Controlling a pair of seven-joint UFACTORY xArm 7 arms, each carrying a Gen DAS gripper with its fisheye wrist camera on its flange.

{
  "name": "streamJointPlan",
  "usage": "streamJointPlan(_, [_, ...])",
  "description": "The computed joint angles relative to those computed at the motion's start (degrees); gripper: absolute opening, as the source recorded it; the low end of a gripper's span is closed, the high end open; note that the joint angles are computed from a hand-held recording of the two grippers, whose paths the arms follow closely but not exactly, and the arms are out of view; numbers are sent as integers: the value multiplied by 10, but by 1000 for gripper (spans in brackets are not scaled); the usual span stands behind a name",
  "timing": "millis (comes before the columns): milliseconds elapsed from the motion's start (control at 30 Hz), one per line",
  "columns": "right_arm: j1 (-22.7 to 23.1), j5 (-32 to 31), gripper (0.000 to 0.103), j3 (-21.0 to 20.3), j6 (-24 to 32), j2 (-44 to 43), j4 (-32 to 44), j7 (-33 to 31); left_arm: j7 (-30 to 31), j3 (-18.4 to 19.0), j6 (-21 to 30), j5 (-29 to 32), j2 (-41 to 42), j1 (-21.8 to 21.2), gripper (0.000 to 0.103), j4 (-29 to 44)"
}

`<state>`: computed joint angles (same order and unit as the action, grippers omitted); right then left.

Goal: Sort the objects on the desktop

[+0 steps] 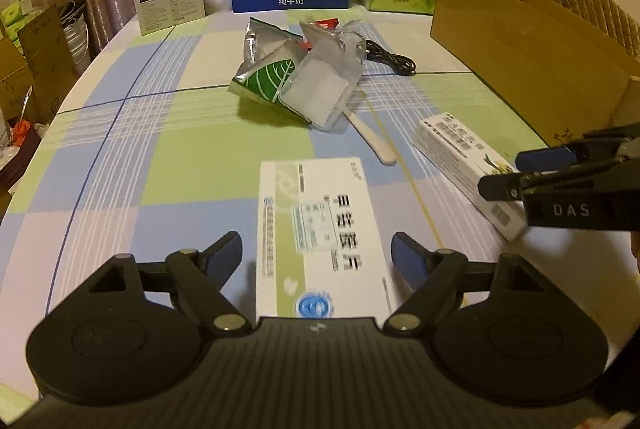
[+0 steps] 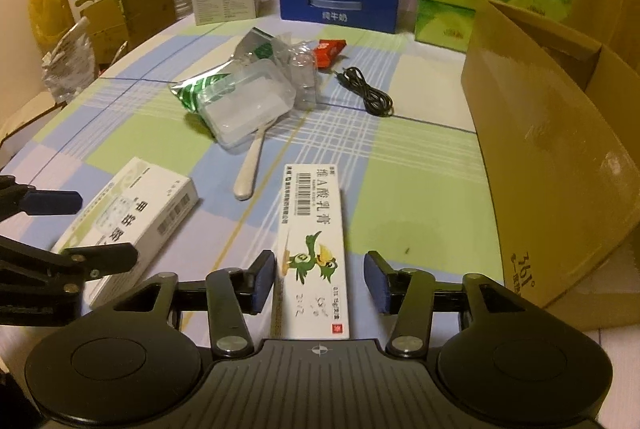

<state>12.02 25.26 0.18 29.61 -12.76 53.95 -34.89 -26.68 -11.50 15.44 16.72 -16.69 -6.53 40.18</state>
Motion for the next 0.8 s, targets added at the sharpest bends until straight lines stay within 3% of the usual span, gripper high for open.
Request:
streamJointPlan(233, [-1,11,50,0,-3,19,18,-5,-8,0,16,18,44,-4,77,34])
streamJointPlan(400, [-6,12,50,5,9,38,36,-2,-18,8,19,29,50,-10,69,34])
streamJointPlan(767, [-14,-20,49,21,13,53,43,19,-35,8,18,40,48,-8,69,32])
streamJointPlan(800, [-15,-26,44,22,13,53,43,25,-36,8,19,41,48,-8,69,32])
